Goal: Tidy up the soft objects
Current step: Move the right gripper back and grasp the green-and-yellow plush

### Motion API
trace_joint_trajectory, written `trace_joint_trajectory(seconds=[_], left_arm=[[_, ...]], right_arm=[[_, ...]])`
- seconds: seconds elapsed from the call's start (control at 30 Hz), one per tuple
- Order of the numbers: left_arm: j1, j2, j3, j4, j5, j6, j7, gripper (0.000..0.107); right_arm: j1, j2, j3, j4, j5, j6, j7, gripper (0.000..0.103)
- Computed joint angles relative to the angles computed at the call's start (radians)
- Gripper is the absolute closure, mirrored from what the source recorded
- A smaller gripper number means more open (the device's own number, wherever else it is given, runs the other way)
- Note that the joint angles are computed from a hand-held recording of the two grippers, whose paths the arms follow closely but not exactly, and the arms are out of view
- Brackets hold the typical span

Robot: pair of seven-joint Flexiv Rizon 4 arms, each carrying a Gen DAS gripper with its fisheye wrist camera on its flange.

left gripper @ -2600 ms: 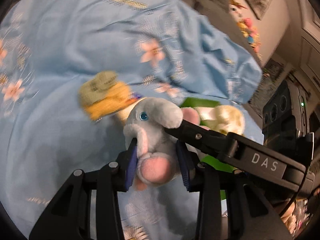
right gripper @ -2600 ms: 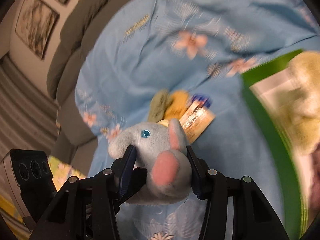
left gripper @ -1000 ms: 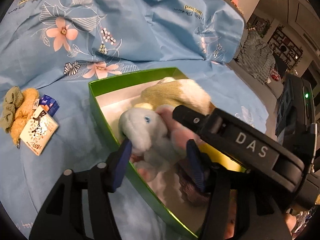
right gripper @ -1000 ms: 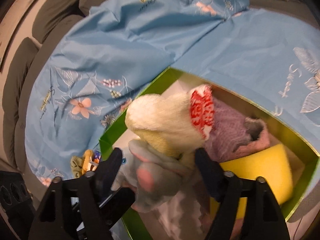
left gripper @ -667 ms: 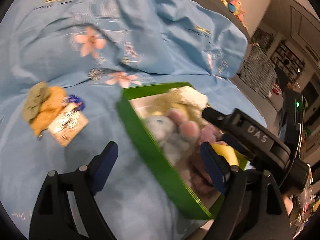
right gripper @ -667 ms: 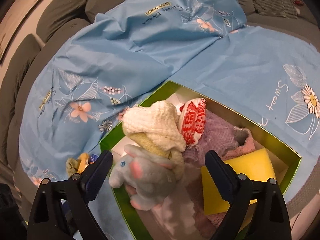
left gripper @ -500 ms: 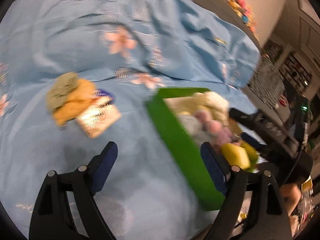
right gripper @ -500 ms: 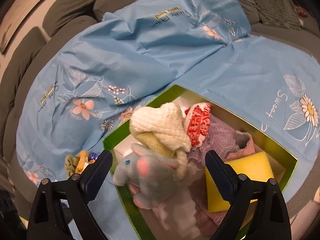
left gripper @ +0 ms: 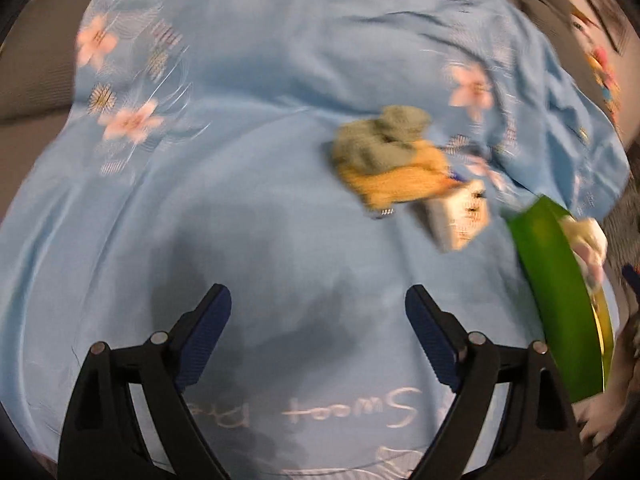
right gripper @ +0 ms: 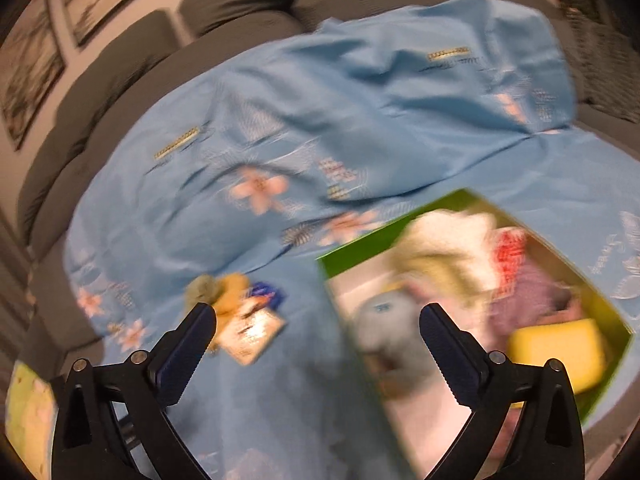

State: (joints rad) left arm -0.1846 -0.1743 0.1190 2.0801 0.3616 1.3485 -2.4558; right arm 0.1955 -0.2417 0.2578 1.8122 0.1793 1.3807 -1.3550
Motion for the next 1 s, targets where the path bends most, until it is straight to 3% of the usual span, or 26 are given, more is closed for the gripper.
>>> trace_joint_trajectory(seconds=[0.1,0.2,0.3,0.47,0.53,0.6,0.67,0.73,0.8,0.83,0.87,1.0], left_arm=[[-0.001,0.006,0.013,-0.012,0.017,-0.065,-0.031,0.018],[-0.005,0.018,0.026,-0.030,0.083,-0.114,-0.113,0.018],[0.027,0.025,0.012,-0.019,0.063,-0.133,-0.124,0.018],[0.076,0.073,-0.001,0.038,0.017,-0.084,-0.095,0.018],[0.089,0.091,0.000,0.054,0.026,-0.075,-0.114,0.018],[0.105,0.105,-0.001,0.066,0.031,-0.076,-0.132,0.018],[0.122,0.119,-0.006,0.082,0.022,-0.063,-0.134,0.018],[0.140,0.127,-0.010,0.102,0.003,-0.026,-0.134,0.018],[0.153,0.132,-0.017,0.122,-0.026,0.010,-0.120,0.018],[0.158,0.133,-0.020,0.130,-0.043,0.022,-0.105,0.018],[0.162,0.133,-0.024,0.135,-0.060,0.028,-0.089,0.018],[0.168,0.133,-0.027,0.135,-0.068,0.022,-0.082,0.018]], right_arm=[[-0.005,-0.038,0.061,-0.064,0.055,-0.096,-0.068,0.000],[0.035,-0.088,0.066,-0.132,0.072,-0.159,-0.064,0.000],[0.083,-0.157,0.070,-0.213,0.060,-0.211,-0.067,0.000],[0.198,-0.268,0.014,-0.323,-0.055,-0.244,0.037,0.001],[0.213,-0.325,0.029,-0.384,-0.082,-0.247,0.017,0.001],[0.259,-0.363,-0.011,-0.417,-0.140,-0.230,0.051,0.008],[0.315,-0.392,-0.080,-0.428,-0.223,-0.201,0.128,0.025],[0.327,-0.432,-0.089,-0.469,-0.268,-0.232,0.164,0.036],[0.314,-0.460,-0.066,-0.502,-0.278,-0.272,0.166,0.059],[0.305,-0.470,-0.051,-0.513,-0.278,-0.288,0.153,0.078],[0.295,-0.471,-0.036,-0.510,-0.271,-0.285,0.139,0.083],[0.246,-0.417,0.019,-0.427,-0.221,-0.187,0.101,0.086]])
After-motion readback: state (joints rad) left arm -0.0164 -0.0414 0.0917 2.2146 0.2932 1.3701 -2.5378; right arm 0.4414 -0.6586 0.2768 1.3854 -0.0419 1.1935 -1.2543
